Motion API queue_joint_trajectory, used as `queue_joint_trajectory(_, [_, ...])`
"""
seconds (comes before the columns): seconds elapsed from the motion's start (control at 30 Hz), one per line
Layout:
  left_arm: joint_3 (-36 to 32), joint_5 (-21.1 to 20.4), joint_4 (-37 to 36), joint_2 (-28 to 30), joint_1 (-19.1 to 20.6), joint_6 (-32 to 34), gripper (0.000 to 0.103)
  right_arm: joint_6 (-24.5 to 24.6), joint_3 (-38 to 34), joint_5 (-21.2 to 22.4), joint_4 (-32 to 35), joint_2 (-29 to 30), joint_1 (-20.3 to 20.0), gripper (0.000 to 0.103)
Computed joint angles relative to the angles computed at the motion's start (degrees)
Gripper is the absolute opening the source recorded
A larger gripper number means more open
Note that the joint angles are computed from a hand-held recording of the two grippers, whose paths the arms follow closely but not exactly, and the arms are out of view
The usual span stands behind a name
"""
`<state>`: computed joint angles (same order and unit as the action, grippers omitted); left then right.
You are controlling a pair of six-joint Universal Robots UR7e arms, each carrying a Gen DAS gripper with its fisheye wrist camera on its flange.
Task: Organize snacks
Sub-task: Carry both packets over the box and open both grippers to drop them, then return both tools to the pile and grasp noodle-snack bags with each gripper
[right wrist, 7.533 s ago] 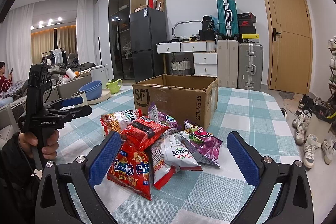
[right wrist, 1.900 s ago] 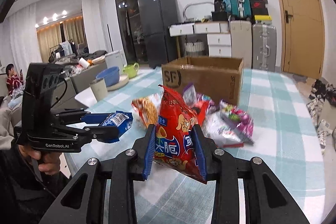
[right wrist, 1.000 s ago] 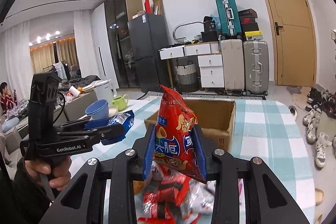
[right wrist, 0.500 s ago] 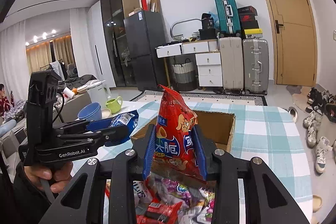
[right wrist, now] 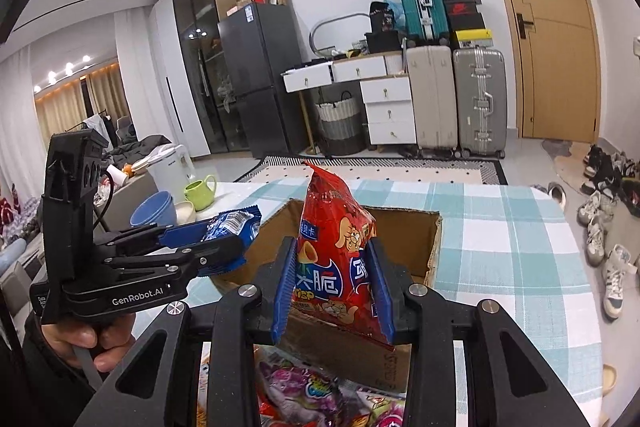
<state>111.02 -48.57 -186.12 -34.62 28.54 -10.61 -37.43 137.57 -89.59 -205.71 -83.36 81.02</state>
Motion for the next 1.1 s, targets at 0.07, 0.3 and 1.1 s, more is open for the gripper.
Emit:
queue_joint_trajectory(0.07, [-1.8,-0.5,0.6,1.1,0.9,0.9,0.043,0.1,-0.9,0.0,1.1,0.4,-0.3,0.035])
queue_joint_trajectory(0.3, [-6.9,-1.8,3.2,4.6,3.4,3.1,0.043,-0.2,-3.2,-0.2,2.7,2.9,-0.9,0.035])
queue_joint_trajectory(1.1, [-2.1,-0.2,1.8,2.2,3.3,1.9,0.102,1.8,1.8,-4.0,0.0,-4.2,-3.0,0.102])
